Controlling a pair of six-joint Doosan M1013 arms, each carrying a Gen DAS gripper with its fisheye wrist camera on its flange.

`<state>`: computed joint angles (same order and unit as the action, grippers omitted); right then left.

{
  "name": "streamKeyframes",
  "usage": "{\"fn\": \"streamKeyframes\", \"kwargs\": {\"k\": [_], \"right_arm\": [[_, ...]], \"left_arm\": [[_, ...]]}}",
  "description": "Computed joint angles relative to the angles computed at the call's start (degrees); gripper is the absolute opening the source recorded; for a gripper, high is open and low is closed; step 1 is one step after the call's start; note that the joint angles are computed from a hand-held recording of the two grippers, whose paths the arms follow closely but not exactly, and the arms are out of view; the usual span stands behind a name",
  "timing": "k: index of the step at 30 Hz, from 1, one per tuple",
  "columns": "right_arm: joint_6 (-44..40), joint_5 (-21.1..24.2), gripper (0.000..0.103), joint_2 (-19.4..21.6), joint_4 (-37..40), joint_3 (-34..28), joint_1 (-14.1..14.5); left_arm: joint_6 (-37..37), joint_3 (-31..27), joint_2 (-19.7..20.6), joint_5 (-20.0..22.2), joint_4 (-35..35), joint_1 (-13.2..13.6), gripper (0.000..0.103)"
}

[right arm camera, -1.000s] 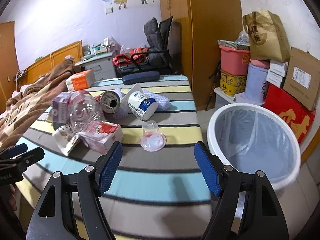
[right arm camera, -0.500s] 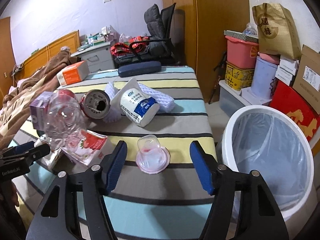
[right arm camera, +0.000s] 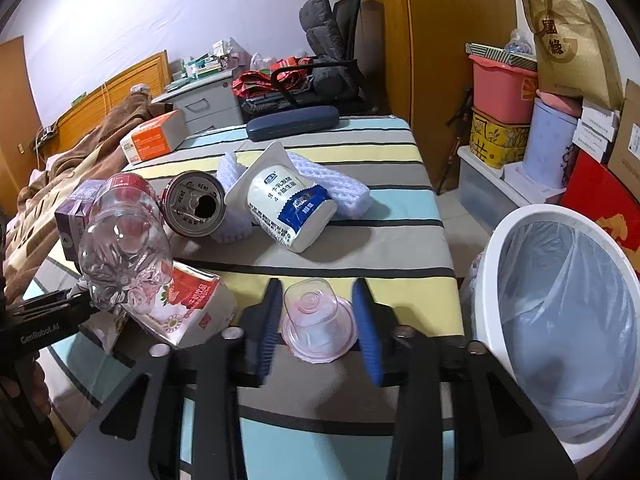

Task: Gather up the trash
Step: 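Grasp the clear plastic cup with the right tool while the left tool grasps the patterned paper cups, then carry the held cups with both tools over the white trash bin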

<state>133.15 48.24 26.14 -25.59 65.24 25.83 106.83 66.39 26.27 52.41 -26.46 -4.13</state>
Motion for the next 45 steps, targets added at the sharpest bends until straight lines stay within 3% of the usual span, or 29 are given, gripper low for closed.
{"fn": "streamKeyframes", "kwargs": {"k": [6, 24, 33, 34, 35, 37, 41, 42, 44, 45], "right_arm": [[0.32, -0.89, 0.029, -0.33, 0.22, 0.52, -0.04], [4.47, -5.05, 0.029, -3.41, -2.21, 4.58, 0.93], [7.38, -6.40, 0.029, -4.94, -4.52, 6.87, 1.35], [7.28, -6.47, 0.029, -4.96, -4.36, 6.95, 1.37], [7.31, -6.57, 0.029, -5.09, -4.29, 7.11, 1.41], [7.85, -6.80, 0.029, -5.23, -4.63, 7.31, 1.51], [8.53, -7.15, 0.029, -5.46, -5.16, 7.51, 1.67], [8.67, -7.20, 0.029, -5.52, -5.30, 7.62, 1.71], [8.96, -7.39, 0.029, -5.63, -5.53, 7.82, 1.75], [9.15, -7.48, 0.029, -5.71, -5.63, 7.95, 1.78]], "left_arm": [[0.80, 1.16, -0.88, -1.32, -0.48, -0.16, 0.020], [3.34, 7.84, -6.30, -5.26, -3.82, 1.30, 0.019], [-1.60, 7.61, -5.37, -4.48, 3.48, 0.37, 0.020], [-2.38, 7.44, -5.16, -4.02, 3.96, 0.32, 0.025], [-2.85, 7.55, -5.12, -4.18, 4.35, 0.25, 0.041], [-5.21, 7.54, -5.08, -4.07, 6.38, -0.08, 0.060], [-5.33, 7.79, -5.18, -4.42, 6.35, -0.35, 0.060], [-4.76, 7.79, -5.13, -4.38, 5.81, -0.32, 0.059], [-3.10, 7.99, -5.23, -4.28, 5.04, -0.43, 0.028], [-1.94, 8.06, -5.28, -4.05, 3.04, -0.21, 0.028]]}}
